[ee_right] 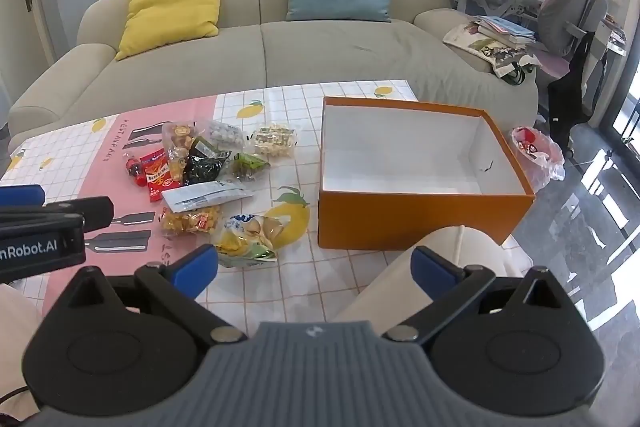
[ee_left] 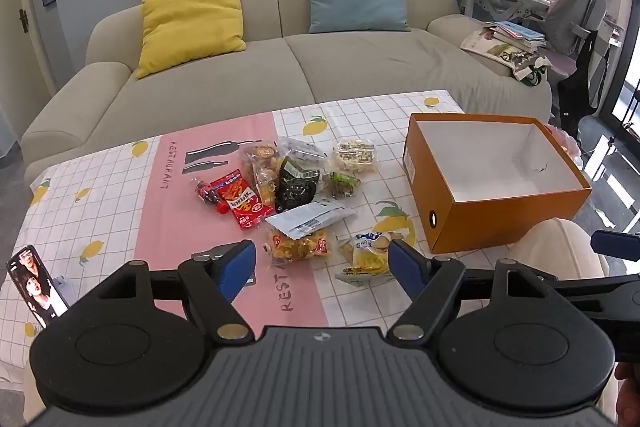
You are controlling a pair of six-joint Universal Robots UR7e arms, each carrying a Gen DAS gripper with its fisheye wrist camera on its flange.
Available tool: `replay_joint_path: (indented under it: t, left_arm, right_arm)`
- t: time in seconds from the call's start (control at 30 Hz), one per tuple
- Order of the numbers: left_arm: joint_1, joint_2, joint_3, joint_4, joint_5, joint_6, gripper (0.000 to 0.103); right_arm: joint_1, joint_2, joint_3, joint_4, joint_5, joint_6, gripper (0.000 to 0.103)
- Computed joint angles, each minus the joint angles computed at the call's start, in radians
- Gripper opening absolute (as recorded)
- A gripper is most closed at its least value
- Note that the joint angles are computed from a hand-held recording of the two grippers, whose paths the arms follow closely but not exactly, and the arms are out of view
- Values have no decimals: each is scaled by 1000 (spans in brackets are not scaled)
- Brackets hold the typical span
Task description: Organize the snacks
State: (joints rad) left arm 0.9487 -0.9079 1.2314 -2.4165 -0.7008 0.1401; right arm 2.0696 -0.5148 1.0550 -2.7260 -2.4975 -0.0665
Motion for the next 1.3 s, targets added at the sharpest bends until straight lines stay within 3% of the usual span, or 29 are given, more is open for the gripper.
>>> replay_joint_path:
  t: [1.3]
  left_arm:
    - [6,-4,5,11,-13,-33,83]
  right_arm:
    - [-2,-1,3,28,1,25,100]
